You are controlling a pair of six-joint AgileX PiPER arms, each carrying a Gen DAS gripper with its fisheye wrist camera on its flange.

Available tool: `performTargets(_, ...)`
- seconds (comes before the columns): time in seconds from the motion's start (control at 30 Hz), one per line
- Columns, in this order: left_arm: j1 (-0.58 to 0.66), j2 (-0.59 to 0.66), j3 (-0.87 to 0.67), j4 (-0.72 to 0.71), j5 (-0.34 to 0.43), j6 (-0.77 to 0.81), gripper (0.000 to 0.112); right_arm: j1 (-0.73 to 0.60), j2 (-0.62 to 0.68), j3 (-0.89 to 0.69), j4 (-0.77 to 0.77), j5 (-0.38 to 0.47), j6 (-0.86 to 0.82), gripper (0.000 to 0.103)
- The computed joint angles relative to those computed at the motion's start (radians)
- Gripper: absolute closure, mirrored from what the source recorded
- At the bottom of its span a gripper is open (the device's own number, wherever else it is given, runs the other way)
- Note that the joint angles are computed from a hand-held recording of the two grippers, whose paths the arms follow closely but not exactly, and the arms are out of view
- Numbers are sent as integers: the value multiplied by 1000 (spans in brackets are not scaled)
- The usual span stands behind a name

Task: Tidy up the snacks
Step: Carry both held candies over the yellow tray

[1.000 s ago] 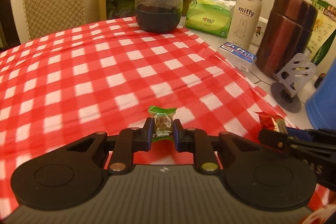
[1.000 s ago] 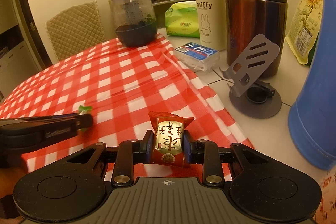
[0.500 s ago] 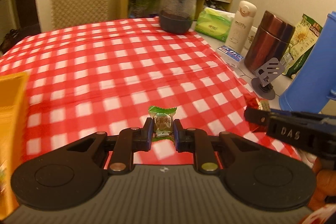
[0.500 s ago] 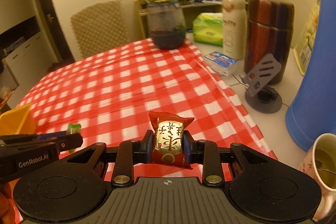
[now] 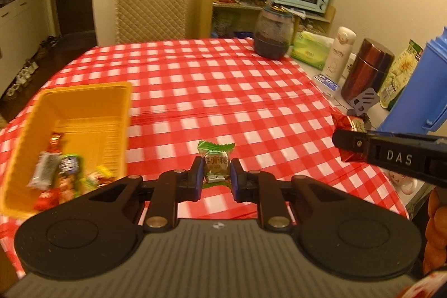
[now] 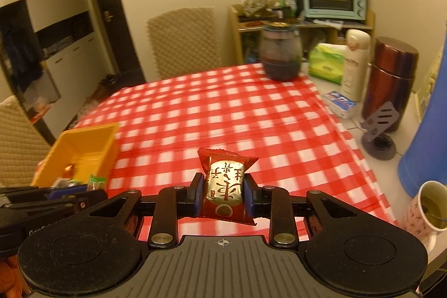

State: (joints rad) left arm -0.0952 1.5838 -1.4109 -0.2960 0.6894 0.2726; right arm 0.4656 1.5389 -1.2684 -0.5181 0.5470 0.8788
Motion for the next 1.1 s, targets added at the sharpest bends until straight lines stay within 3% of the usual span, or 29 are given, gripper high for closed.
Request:
performTargets(0.43,262,-176,102,-100,78,152,95,258,69,-122,-89,76,104,73)
performTargets(0.73,413,-213,107,-163,124,242,95,317,164,-256,-50,88,27,73)
performTargets(1.1,494,-181,70,-197,147,281,95,346,275,-397,18,93,-70,73)
